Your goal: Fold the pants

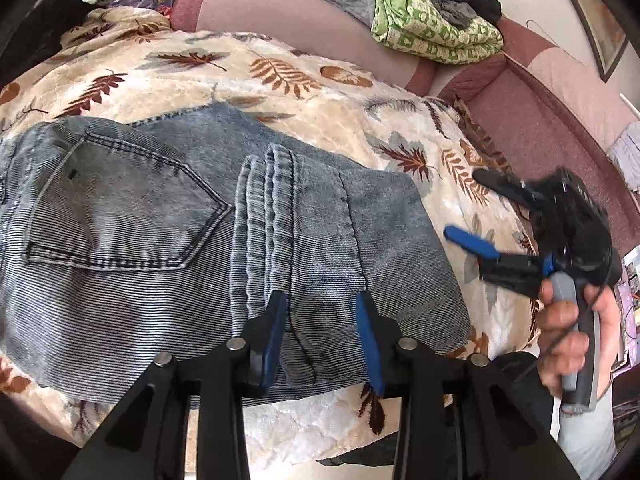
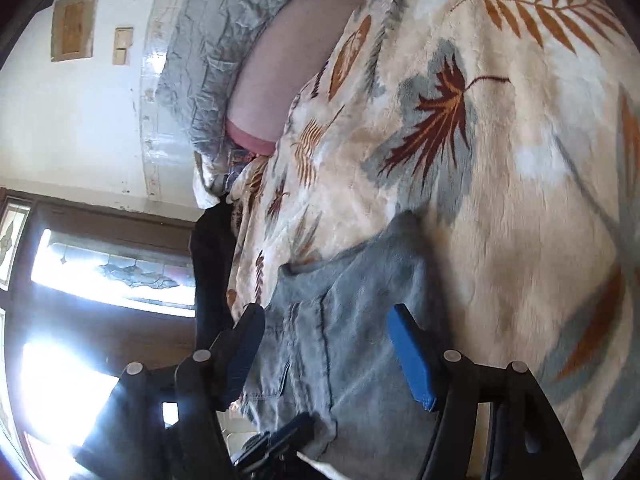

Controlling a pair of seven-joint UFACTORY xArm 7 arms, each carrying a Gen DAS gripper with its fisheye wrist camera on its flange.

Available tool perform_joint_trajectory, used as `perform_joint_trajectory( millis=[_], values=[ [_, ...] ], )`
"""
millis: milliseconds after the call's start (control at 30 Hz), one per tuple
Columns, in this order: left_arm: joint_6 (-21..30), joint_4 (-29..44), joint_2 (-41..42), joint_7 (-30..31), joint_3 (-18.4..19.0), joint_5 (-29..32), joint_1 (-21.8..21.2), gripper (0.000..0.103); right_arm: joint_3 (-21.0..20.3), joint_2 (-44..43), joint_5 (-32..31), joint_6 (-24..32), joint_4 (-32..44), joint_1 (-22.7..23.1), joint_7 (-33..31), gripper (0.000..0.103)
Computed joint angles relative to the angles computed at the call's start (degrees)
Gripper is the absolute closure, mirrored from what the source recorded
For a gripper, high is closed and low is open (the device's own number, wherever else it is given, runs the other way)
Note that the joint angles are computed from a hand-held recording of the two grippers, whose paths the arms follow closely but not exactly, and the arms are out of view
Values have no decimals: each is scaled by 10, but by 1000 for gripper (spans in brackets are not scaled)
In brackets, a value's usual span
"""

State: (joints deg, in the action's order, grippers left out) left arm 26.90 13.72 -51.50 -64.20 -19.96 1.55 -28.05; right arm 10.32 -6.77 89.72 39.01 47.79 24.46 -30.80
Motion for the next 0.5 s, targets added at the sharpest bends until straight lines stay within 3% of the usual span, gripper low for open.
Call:
perform_joint_trajectory(
  millis=[133,200,333,433,500],
  values=[
    [50,-14,-59,-11,-1,-5,-15,58,21,-26,-47,6,-54,4,48,28],
    [81,-20,-90,-14,2,-10,-25,58,9,-35,-32,-3,-57,19,52,29],
    [171,-35,-188,-38,-11,-15,-42,55,7,-58,4,9,-53,32,-3,27],
    [235,-50,-259,-54,-9,-21,-48,54,28,-31,-32,4,-49,30,7,21],
    [290,-55,-312,-63,-7,-22,-47,54,16,-32,3,-1,-62,43,-24,21]
  ],
)
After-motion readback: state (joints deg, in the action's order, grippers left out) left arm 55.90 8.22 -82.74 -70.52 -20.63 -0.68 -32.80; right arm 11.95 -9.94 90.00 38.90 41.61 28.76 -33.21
